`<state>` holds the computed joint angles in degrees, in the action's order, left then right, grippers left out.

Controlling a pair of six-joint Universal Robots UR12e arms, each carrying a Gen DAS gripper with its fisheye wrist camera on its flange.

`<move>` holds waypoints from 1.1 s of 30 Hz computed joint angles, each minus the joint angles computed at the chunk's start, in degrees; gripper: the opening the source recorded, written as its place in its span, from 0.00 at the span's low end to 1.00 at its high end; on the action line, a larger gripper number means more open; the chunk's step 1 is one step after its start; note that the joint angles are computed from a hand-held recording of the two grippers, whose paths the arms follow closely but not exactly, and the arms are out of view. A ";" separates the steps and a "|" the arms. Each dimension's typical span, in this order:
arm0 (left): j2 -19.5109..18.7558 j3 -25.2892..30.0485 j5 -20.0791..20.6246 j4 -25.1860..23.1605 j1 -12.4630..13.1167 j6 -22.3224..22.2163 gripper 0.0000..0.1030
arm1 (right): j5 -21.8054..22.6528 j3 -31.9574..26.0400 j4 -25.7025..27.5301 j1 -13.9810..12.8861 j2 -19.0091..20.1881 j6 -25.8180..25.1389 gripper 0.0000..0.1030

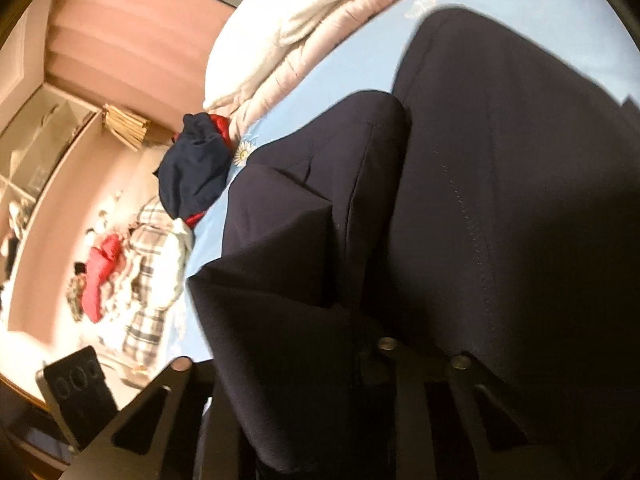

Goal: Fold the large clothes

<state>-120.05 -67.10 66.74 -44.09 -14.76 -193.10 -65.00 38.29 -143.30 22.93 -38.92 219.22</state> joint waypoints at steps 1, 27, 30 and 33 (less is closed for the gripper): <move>0.18 -0.16 0.39 -0.20 0.23 -1.11 0.75 | -1.65 -0.56 0.62 0.37 0.02 -1.33 0.14; -3.47 5.88 -1.84 -3.81 0.35 1.42 0.75 | -10.55 8.31 -5.69 -2.67 -5.71 -2.27 0.07; -4.84 8.39 -1.73 -3.91 -0.52 2.95 0.75 | -9.40 8.62 -5.74 -3.11 -5.50 -1.49 0.07; -6.39 10.94 -0.91 -4.66 -1.55 5.11 0.74 | -9.18 8.56 -4.94 -3.20 -5.52 -2.47 0.07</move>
